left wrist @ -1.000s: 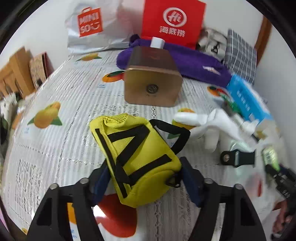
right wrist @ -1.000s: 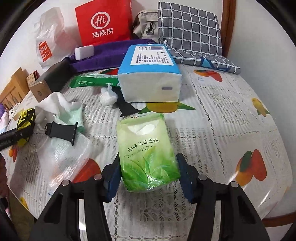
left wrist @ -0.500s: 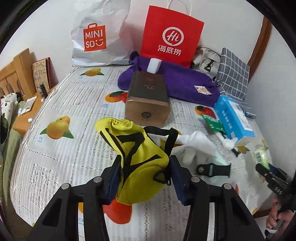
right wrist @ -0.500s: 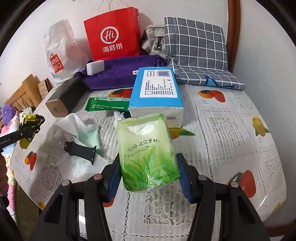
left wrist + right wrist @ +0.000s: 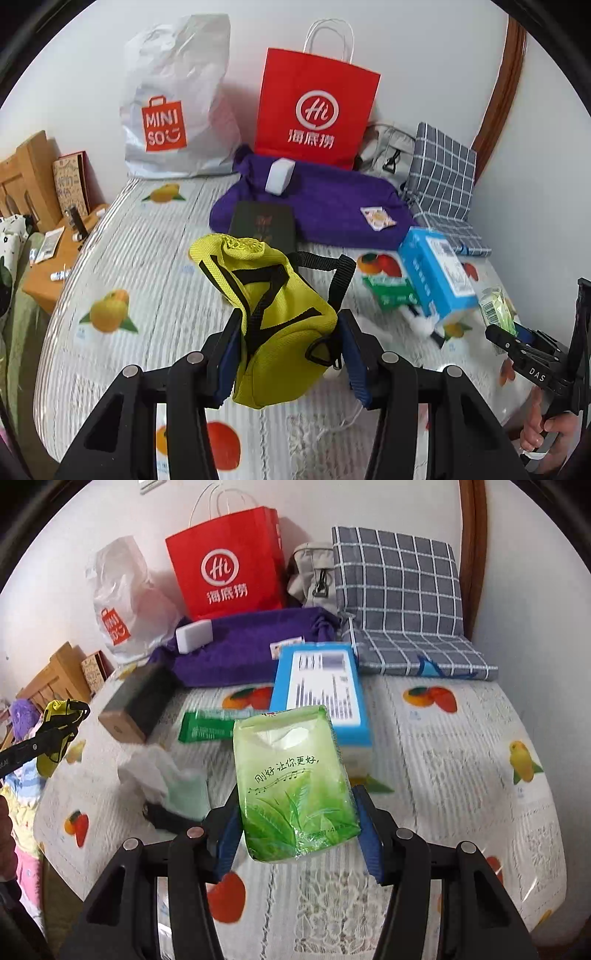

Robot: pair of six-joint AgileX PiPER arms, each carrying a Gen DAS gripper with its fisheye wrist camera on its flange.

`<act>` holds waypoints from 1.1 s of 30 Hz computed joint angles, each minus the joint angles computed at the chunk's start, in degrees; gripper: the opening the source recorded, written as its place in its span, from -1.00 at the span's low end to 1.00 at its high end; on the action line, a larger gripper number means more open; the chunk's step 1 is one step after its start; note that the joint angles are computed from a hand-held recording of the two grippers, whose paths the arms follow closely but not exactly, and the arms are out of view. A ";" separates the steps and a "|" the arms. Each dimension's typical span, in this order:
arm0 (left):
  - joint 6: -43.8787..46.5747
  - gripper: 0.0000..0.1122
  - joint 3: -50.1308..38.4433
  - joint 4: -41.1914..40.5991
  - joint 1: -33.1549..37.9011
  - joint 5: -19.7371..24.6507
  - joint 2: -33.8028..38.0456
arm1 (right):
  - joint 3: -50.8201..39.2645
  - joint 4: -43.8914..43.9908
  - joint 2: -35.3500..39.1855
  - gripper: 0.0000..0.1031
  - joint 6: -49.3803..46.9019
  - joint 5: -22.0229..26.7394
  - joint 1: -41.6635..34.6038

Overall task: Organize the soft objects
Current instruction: 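Carry the yellow pouch and green tissue pack toward the purple cloth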

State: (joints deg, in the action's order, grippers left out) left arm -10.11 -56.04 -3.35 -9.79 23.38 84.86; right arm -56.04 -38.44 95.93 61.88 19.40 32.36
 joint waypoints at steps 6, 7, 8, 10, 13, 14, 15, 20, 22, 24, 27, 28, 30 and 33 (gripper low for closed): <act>1.82 -0.15 -6.76 -2.27 0.62 1.60 4.58 | -7.65 4.75 1.63 0.07 -8.46 4.76 -0.87; 1.66 -0.15 -8.10 -2.13 0.51 2.11 5.50 | -8.78 5.66 1.99 0.07 -9.81 5.34 -1.05; 1.55 -0.15 -9.70 -2.04 0.44 2.54 6.63 | -10.39 6.64 2.58 0.07 -11.26 6.09 -1.30; 1.48 -0.15 -12.00 -2.03 0.26 3.00 8.24 | -12.72 8.79 3.45 0.08 -13.95 6.49 -2.10; 1.45 -0.15 -15.96 -1.90 0.26 3.98 11.02 | -16.61 14.37 5.28 0.08 -20.04 6.33 -3.82; 2.25 -0.15 -17.60 -2.79 0.47 4.41 12.18 | -18.22 15.63 6.18 0.08 -21.54 6.60 -4.22; 3.14 -0.15 -19.27 -3.76 0.72 4.95 13.35 | -19.91 16.12 7.14 0.08 -22.40 7.15 -4.45; 1.80 -0.15 -25.60 -2.61 1.10 7.00 17.44 | -28.79 19.52 11.89 0.08 -28.01 10.05 -5.48; 1.43 -0.15 -27.70 -2.33 1.44 7.82 18.66 | -32.24 20.93 13.65 0.08 -30.13 11.12 -5.92; 1.36 -0.15 -30.66 -2.64 2.14 9.36 20.25 | -35.43 21.70 15.23 0.08 -31.62 11.94 -6.30; -0.33 -0.15 -33.71 -0.59 2.46 10.06 21.92 | -40.65 24.43 17.79 0.08 -34.82 13.53 -7.25; -1.25 -0.15 -35.45 0.87 2.43 10.61 22.93 | -42.46 25.47 18.71 0.08 -35.89 14.13 -7.59; -1.49 -0.15 -37.90 1.34 2.73 11.53 24.38 | -46.45 26.82 20.71 0.08 -37.25 15.44 -8.13; -1.05 -0.15 -42.62 1.11 3.16 13.50 27.23 | -53.10 29.20 24.03 0.08 -39.81 17.77 -8.89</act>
